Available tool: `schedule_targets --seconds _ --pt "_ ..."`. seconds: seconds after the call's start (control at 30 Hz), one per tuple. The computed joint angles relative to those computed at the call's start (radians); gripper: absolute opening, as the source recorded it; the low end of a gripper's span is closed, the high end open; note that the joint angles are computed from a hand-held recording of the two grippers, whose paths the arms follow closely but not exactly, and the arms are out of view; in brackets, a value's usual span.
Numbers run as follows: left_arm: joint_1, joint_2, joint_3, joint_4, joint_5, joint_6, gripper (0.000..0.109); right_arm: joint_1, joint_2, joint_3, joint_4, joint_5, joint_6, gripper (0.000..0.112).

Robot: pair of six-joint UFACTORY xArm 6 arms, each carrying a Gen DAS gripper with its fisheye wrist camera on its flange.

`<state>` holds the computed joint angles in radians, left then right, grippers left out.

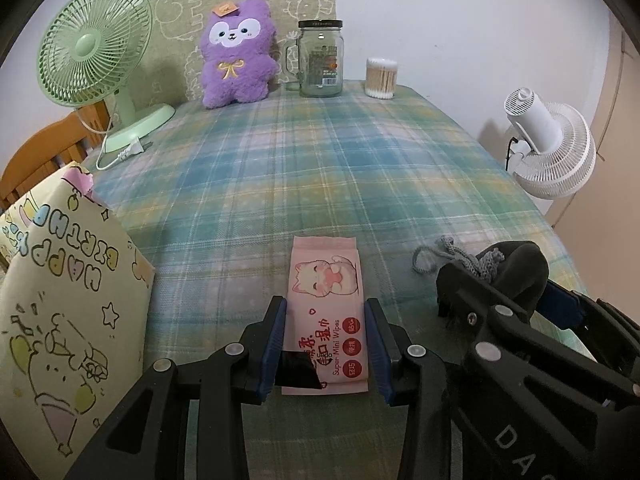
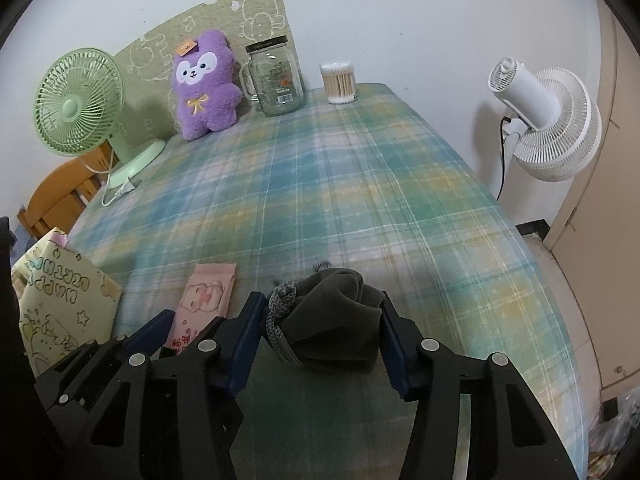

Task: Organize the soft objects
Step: 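Grasp the grey drawstring pouch with the right tool while the left tool holds the wipes, then lift the wipes pack and grey pouch and carry them over the yellow box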

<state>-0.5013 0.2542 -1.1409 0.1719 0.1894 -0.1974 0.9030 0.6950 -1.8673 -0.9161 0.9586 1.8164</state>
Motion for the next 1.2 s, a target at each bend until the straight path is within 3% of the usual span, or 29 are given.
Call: schedule_targets --seconds 0.1,0.2,0.27,0.6,1.2 --pt "-0.004 -0.021 0.024 0.007 -0.004 0.0 0.04 0.009 -0.013 0.017 0.0 0.004 0.02 0.057" --pt "-0.003 -0.042 0.048 0.097 -0.018 -0.073 0.04 0.021 -0.031 0.043 -0.006 0.011 0.046 0.057" --pt "-0.012 -0.057 0.065 0.033 -0.018 -0.015 0.04 0.029 -0.043 0.06 -0.008 0.015 0.064 0.056" --pt "-0.049 -0.137 0.154 -0.056 -0.032 0.069 0.04 0.08 -0.107 0.141 -0.012 0.072 0.157 0.056" --pt "-0.079 -0.289 0.276 -0.058 -0.036 0.055 0.04 0.178 -0.167 0.161 -0.039 0.228 0.229 0.056"
